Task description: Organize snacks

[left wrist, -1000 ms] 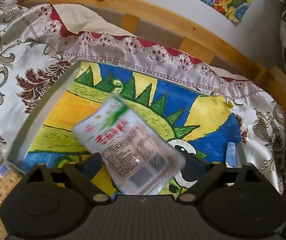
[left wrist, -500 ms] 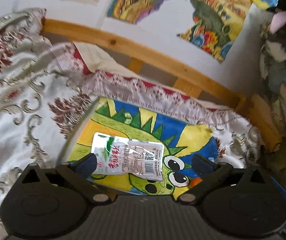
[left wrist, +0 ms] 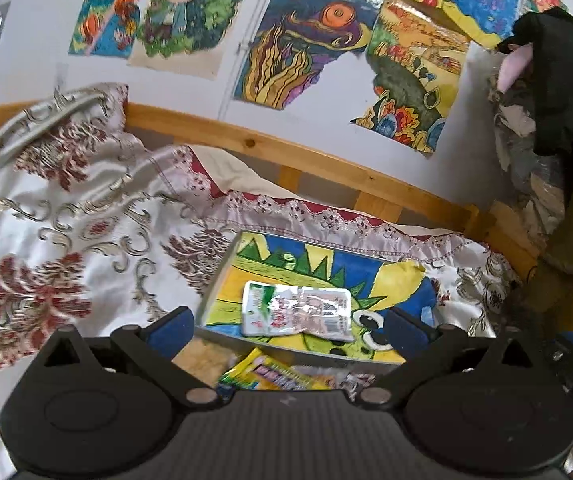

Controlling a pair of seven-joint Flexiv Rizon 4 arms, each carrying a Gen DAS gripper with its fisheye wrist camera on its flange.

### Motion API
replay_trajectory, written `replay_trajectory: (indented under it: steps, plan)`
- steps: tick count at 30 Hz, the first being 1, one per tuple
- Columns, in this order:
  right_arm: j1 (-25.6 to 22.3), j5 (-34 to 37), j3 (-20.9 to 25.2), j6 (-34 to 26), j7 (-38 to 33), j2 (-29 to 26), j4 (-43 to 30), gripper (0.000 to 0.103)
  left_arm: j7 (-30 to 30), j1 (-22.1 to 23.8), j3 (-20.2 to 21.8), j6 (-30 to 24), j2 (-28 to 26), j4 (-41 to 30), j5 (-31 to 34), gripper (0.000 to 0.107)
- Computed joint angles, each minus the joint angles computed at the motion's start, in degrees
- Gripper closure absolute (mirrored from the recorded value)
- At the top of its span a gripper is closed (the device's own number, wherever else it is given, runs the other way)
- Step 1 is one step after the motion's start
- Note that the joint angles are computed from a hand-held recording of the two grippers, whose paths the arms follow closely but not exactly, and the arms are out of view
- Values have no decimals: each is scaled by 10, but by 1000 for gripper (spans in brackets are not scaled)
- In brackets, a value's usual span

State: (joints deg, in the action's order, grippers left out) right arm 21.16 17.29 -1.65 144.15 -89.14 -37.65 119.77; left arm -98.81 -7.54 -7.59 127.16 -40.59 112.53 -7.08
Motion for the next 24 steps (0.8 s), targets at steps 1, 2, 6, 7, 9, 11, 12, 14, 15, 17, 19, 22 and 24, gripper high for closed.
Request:
replay_trajectory:
  steps: [1, 2, 6, 7, 9, 11, 12, 14, 15, 17, 19, 22, 24]
  plan:
    - [3, 3, 2, 6, -3, 5, 12, 1, 3, -5, 7, 12, 3, 12, 0, 4]
    - [5, 8, 4, 9, -6, 10, 25, 1, 6, -10, 13, 23, 5, 23, -1, 4]
    - [16, 23, 13, 29, -16, 21, 69, 1, 14, -21, 27, 71, 10, 64, -6, 4]
    - [20, 27, 14, 35, -21, 22, 79, 1, 18, -25, 30, 81, 11, 74, -8, 4]
    - [31, 44, 15, 48, -31, 21, 97, 1, 25, -31, 34, 100, 10, 90, -14, 4]
    - [41, 56, 17, 51, -40, 22, 113, 1, 35, -34, 37, 117, 8, 106, -13, 4]
    - [44, 60, 19, 51, -43, 23, 120, 1, 40, -35, 39, 125, 6, 113, -13, 4]
    - [50, 67, 21, 50, -46, 24, 132, 1, 50, -39, 40, 135, 4, 124, -17, 4]
    - [55, 72, 22, 48, -49, 24, 138, 1, 56, -42, 41, 142, 1, 131, -19, 4]
    - [65, 85, 20, 44, -56, 23, 146, 1, 65, -44, 41, 151, -3, 141, -20, 4]
    - [71, 92, 23, 42, -56, 19, 154, 1, 69, -43, 38, 152, -5, 153, -23, 4]
    - [74, 98, 25, 22, -45, 17, 162, 1, 68, -37, 31, 139, -6, 161, -24, 4]
    - [70, 91, 27, 0, -30, 17, 164, 1, 75, -42, 33, 123, -5, 163, -31, 4]
